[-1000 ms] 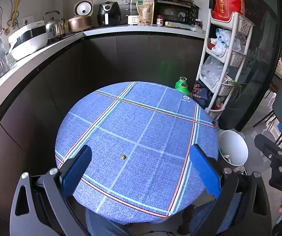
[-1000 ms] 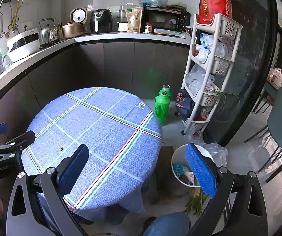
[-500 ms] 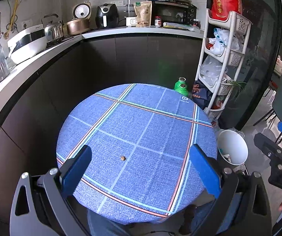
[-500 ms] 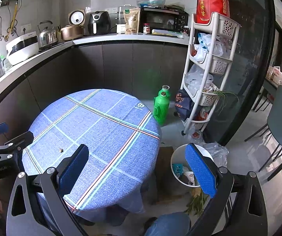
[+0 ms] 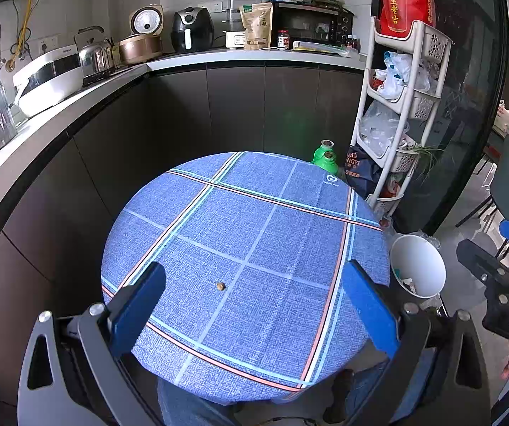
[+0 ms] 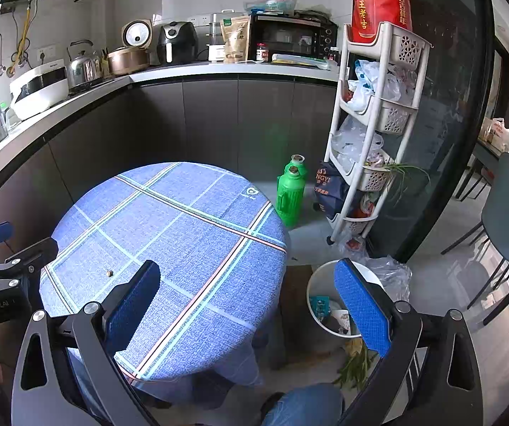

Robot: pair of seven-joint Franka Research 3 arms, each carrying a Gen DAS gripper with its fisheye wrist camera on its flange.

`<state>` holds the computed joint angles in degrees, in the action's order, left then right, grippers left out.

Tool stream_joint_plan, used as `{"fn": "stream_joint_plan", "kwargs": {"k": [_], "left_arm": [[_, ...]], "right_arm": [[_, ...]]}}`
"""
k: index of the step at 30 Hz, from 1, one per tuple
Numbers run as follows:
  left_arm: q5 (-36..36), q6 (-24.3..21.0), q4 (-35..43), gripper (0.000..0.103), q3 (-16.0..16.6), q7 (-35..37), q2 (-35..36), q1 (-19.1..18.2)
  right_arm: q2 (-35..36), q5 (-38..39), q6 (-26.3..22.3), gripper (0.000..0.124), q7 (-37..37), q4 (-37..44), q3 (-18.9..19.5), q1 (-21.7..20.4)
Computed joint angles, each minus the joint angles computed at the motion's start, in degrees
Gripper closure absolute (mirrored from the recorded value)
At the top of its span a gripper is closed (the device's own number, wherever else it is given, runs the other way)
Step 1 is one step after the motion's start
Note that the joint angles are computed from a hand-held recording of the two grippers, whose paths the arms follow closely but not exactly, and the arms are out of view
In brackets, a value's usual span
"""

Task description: Collect trash

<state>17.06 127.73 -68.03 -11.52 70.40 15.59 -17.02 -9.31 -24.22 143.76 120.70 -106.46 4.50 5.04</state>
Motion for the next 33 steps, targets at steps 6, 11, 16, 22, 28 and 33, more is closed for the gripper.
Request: {"fn": "stream_joint_plan", "kwargs": {"k": [6,11,16,22,28,33], "left_arm": [[-0.2,-0.3,0.8,0.004,0.0,0.3,0.5,-0.1],[-0.2,-0.2,0.9,0.004,0.0,0.3,0.5,-0.2],[-0.3,-0.4,1.2,0.004,-0.1,0.5,0.7,-0.3],[-0.5,-0.7,1.5,0.004,-0.1,0.8,0.7,-0.3],[-0.6,-0.6,1.5,0.004,0.0,0.8,0.8,-0.4],[-0.6,-0.6,1.5,0.004,0.0,0.8,0.8,-0.4]], "right_arm": [[0.0,-0.2,-0.1,0.030,0.3,0.1,0.0,0.0],[0.0,0.0,0.0,0.030,0.0,0.0,-0.1,0.0],[0.0,0.0,0.0,0.030,0.2,0.0,0.0,0.0],[0.0,0.0,0.0,0.030,0.2,-0.1,0.0,0.0],[-0.1,0.1,0.2,0.030,0.1,-0.1,0.0,0.0],[-0.1,0.0,0.1,0.030,0.2,-0.1,0.0,-0.1]]}}
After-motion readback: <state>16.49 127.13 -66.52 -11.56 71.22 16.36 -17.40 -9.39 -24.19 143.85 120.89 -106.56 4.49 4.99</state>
